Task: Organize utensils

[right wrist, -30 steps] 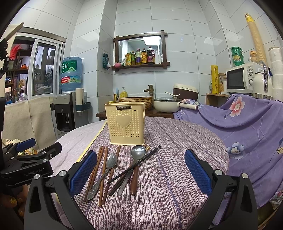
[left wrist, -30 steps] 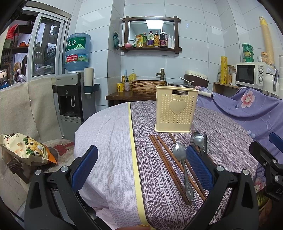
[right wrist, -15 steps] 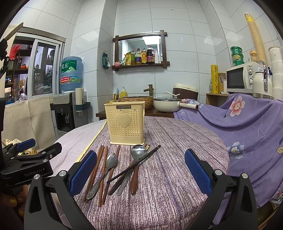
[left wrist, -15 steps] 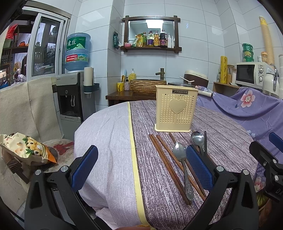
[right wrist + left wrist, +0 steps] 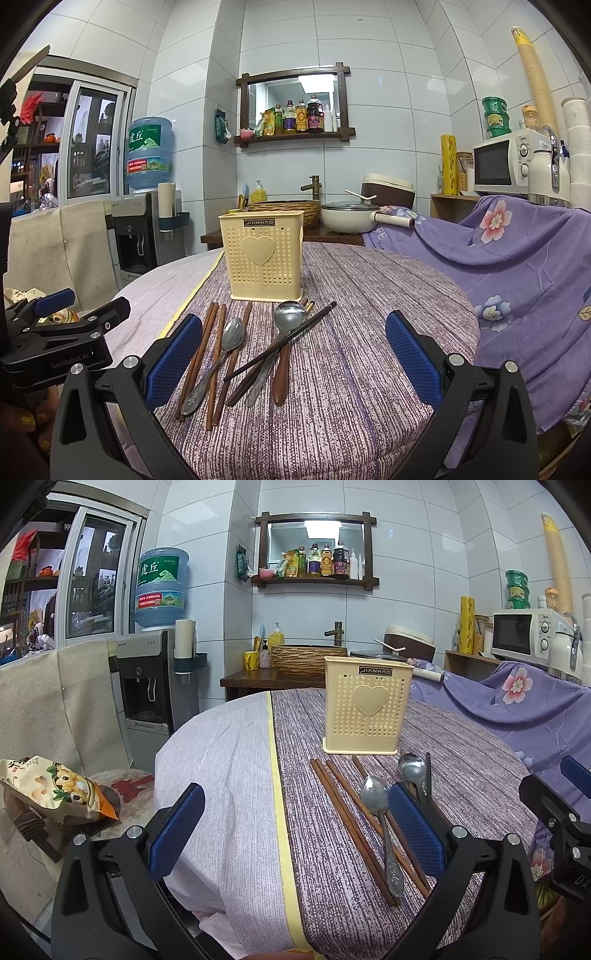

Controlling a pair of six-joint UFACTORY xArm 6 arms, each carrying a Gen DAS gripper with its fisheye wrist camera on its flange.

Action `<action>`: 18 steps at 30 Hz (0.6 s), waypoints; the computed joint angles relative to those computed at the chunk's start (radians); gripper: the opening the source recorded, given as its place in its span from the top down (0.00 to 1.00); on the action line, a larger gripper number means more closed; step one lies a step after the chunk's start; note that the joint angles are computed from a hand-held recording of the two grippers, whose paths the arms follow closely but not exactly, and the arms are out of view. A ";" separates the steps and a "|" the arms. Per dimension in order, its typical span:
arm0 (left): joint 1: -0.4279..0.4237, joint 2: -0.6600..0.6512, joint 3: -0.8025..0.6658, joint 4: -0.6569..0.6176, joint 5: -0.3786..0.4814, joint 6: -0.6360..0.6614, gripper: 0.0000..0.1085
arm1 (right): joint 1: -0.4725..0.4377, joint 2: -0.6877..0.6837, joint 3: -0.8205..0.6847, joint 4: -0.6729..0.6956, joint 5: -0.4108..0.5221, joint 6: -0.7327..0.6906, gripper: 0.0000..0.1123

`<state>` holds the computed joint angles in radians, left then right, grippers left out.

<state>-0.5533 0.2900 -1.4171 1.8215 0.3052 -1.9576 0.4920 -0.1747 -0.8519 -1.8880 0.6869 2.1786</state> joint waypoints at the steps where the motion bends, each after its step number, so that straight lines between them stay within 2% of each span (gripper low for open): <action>1: -0.001 0.000 0.000 0.000 0.002 0.000 0.09 | 0.000 0.000 0.000 0.000 0.000 0.000 0.14; 18: -0.002 0.007 -0.004 -0.013 0.003 0.009 0.09 | 0.000 0.004 -0.001 0.001 -0.001 -0.002 0.14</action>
